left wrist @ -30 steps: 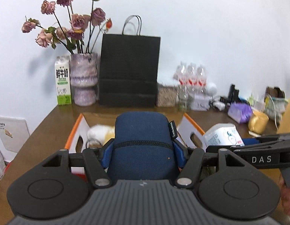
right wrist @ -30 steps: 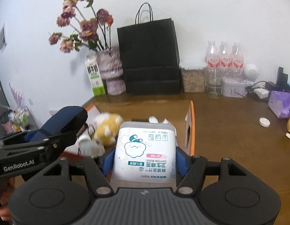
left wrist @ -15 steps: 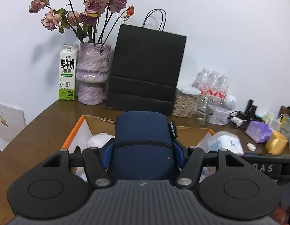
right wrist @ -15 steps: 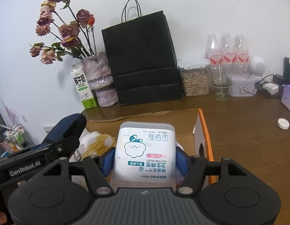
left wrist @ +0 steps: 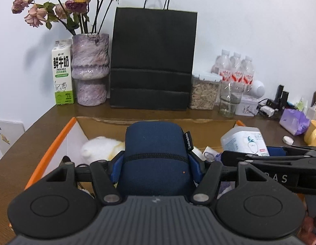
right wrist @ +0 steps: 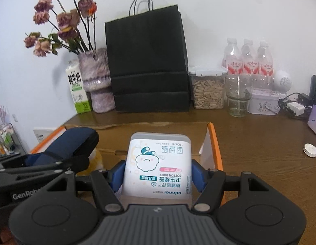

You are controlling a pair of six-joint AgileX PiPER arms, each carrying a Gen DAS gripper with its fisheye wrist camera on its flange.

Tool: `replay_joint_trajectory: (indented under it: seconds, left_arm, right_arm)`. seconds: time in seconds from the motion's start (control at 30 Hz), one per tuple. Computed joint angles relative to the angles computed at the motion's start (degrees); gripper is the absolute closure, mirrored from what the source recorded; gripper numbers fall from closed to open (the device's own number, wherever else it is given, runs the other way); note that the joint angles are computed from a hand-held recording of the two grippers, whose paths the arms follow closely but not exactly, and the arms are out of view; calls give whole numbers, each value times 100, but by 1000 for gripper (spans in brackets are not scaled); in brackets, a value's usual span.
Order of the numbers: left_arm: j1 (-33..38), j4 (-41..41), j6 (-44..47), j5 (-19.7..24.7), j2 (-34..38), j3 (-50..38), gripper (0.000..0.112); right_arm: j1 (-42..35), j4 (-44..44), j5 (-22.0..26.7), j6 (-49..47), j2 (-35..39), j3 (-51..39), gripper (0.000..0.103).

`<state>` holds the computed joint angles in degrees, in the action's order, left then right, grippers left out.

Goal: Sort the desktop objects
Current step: 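Carry the pouch and cotton-buds container into the box and open both tools, then withdraw both tools from the box toward the braided cable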

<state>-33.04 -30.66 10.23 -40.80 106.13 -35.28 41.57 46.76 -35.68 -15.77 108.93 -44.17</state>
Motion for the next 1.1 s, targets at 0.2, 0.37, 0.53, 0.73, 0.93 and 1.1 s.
replay_joint_trajectory:
  seconds: [0.2,0.37,0.53,0.73,0.93,1.1]
  left_arm:
    - [-30,-210,131,49,138,-120,48]
    - [40,-183,45,68,88,-81,40]
    - [-412,-1332,671,-942,13,209,9]
    - [-514,-1215,356,-1346,-248,647,9]
    - [-645,-1419,477,-1438,-335,717,9]
    - [-706,-1479,493,-1486,-351,759,9]
  right_arm:
    - [-21,36,30,-86,142,-73,38]
    - [10,-74,-35,110,104,17,33]
    - [50,-312,-365,602,-117,361,7]
    - [423,-97,-748,417,-308,605,0]
    - [712,297,-1040,80,-370,686,0]
    - [741,347,-1120,91,-405,762,0]
